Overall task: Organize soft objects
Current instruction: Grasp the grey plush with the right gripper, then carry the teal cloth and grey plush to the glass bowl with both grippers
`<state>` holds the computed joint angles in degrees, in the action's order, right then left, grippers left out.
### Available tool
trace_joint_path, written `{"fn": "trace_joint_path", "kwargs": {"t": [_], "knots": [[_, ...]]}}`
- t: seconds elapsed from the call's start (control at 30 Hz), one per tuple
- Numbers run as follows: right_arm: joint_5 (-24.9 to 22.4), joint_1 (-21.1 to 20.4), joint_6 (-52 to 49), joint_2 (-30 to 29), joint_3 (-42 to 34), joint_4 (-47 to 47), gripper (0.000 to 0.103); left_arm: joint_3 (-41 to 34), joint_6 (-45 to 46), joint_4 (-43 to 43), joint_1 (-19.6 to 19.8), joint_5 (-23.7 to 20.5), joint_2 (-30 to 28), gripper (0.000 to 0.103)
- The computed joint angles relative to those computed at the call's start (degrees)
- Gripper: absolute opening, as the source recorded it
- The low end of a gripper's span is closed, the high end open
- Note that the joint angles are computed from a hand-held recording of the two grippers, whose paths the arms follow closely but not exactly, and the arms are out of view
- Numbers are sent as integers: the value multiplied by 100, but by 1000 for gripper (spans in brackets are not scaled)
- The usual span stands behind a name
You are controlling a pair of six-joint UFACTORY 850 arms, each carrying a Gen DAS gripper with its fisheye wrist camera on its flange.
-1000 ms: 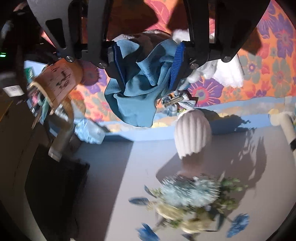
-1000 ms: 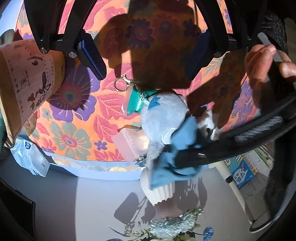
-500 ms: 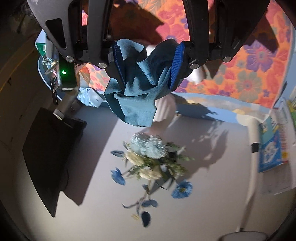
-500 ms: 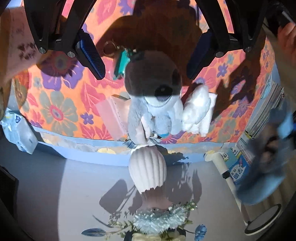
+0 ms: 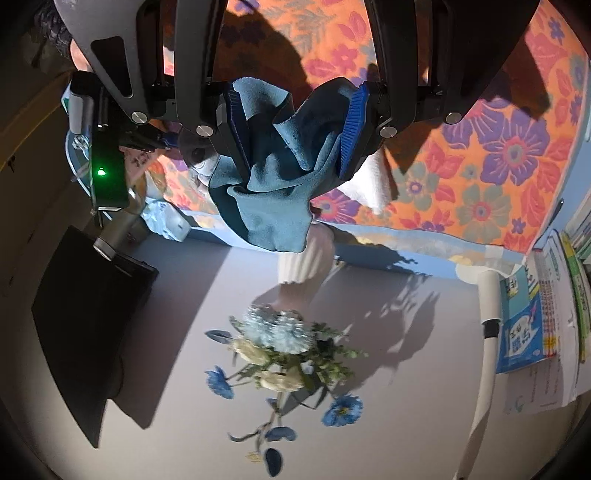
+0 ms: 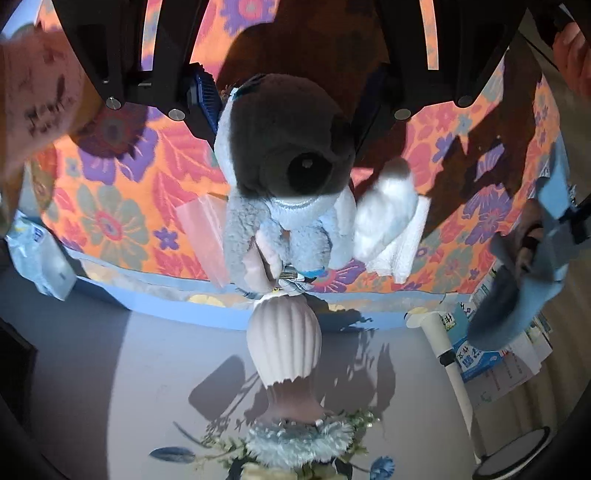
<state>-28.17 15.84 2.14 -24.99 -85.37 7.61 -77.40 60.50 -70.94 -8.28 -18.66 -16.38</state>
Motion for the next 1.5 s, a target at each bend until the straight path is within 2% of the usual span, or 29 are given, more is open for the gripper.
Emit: {"fn": "trace_joint_path", "kwargs": {"t": [0.27, 0.4, 0.53, 0.73, 1.17, 1.37, 1.5], "knots": [[360, -125, 565, 1240, 1198, -155, 60, 498, 637, -527, -213, -58, 432, 42], [237, -233, 1512, 1787, 1694, -734, 60, 734, 905, -842, -296, -179, 617, 42], [34, -615, 1045, 2193, 2107, 262, 60, 902, 875, -865, -441, -242, 720, 42], [-154, -1004, 1198, 2726, 2627, 476, 60, 985, 905, -797, -764, -383, 770, 42], [-132, -1903, 1535, 3952, 3408, 377, 60, 526, 668, -77, -1797, -515, 494, 42], [-2, -2336, 1665, 4326, 3435, 171, 60, -99, 424, 206, -2194, -539, 141, 42], [112, -2768, 1229, 4308, 3361, 600, 60, -696, -95, 722, -2487, -455, -203, 42]]}}
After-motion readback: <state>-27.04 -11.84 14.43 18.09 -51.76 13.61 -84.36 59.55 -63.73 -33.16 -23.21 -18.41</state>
